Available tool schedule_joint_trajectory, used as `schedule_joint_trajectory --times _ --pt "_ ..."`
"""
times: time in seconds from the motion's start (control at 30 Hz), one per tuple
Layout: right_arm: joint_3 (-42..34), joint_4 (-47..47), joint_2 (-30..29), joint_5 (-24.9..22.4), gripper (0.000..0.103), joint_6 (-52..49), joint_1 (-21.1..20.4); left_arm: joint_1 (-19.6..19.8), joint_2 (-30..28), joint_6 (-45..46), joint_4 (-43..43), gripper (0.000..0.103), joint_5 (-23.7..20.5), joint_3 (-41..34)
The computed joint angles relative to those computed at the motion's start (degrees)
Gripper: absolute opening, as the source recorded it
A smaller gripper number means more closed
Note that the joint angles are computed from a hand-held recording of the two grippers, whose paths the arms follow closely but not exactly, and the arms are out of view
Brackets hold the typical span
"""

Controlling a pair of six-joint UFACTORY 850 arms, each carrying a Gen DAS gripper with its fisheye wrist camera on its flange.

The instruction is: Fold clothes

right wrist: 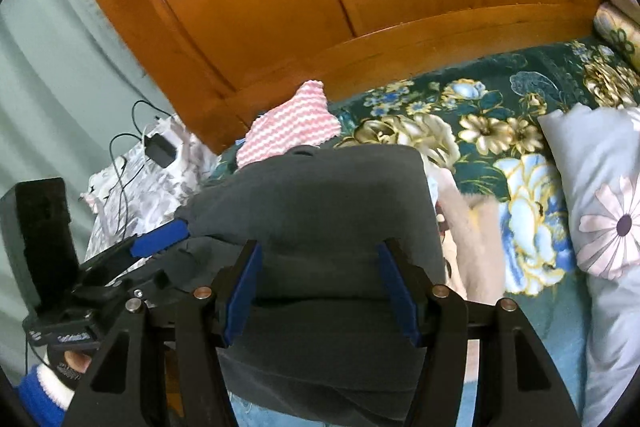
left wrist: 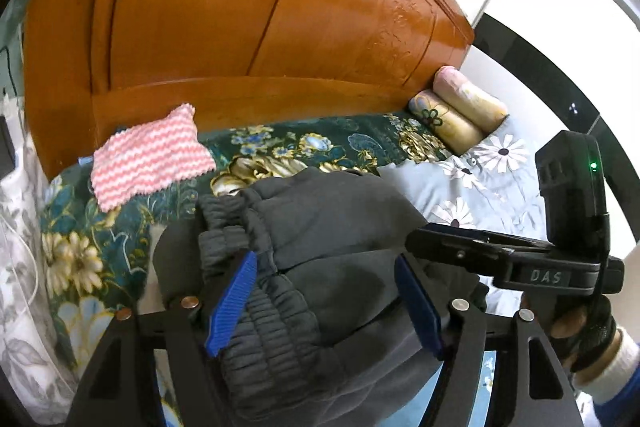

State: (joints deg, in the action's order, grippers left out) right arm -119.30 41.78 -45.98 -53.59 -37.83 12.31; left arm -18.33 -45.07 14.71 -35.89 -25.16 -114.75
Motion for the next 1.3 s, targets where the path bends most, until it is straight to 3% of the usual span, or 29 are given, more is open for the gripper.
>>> schedule_joint_trajectory --times 0.13,0.2,0.37,0.57,0.73,0.87,0.93,0.97,1.17,1.3 --pt "2.11 0.39 1.32 1.80 0.065 -1.27 0.18 -0.34 1.89 -2.94 1.79 0.074 0.04 1.56" --pt "3.87 -0.36 3.15 3.13 0.065 -0.16 0.36 -0.98 5.45 -6.91 5.38 0.076 3.02 6.14" --pt "19.83 8.86 14.14 11.08 0.065 -11.56 -0.22 -2.98 14.12 -17.50 14.38 0.082 10.24 19.89" --pt "32.88 11.04 20.71 14.58 0.066 -12.38 -0.09 -4.23 15.21 -30.14 21.83 0.083 8.04 25.32" --pt "36.24 9.28 21.38 15.39 0.068 -8.86 0.04 -5.19 14.97 -33.81 25.32 0.092 7.67 26.10" --pt "38.01 7.52 22.07 18.43 0.072 -7.36 0.47 -6.35 15.42 -43.81 37.09 0.103 8.68 27.28" --pt "38.66 7.59 22.30 19.19 0.091 -6.97 0.53 -6.44 15.67 -44.11 37.03 0.103 9.09 27.90" --pt "39.16 8.26 22.56 19.84 0.094 -7.39 0.59 -6.45 15.78 -44.20 36.83 0.103 9.32 28.18" --pt "41.23 8.06 23.81 22.98 0.095 -6.48 0.95 -7.04 16.04 -53.66 45.87 0.103 9.21 28.98" --pt "42.37 6.61 24.66 26.00 0.095 -6.53 1.56 -7.91 16.03 -64.39 57.36 0.103 7.52 29.21"
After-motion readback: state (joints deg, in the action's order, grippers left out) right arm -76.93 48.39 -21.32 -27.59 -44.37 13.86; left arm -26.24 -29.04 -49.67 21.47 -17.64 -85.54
